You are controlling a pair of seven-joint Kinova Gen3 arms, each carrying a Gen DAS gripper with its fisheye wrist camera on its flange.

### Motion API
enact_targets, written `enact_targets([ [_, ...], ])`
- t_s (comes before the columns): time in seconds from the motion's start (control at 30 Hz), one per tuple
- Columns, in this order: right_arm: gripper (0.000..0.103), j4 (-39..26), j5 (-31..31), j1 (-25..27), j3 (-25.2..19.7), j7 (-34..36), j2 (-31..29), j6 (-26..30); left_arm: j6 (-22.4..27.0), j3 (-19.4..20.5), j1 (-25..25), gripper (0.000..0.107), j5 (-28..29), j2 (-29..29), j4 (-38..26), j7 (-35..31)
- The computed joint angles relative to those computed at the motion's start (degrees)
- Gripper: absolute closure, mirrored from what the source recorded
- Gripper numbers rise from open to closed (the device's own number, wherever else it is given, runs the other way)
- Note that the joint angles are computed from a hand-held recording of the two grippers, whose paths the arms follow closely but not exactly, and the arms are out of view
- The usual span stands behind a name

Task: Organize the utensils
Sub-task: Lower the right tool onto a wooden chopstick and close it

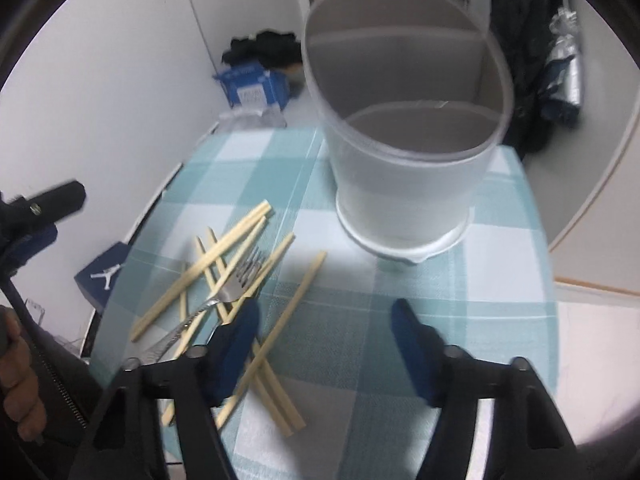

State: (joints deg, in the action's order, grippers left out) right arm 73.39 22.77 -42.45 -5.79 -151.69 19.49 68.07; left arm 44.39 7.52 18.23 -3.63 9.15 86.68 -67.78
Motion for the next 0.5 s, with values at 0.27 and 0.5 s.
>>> enact_targets([
  [0.27,0.062,-4.6,-3.61,1.83,0.98,4.29,5.38,2.09,6.92,-0.17,-2.27,0.006,5.21,4.8,-6.1,-3.44],
  [0.5,0.064,-8.53,-3.55,1.51,2.51,6.95,8.58,4.14,9.84,-0.58,-2.64,0.006,5.79,6.59,-8.45,-5.22],
])
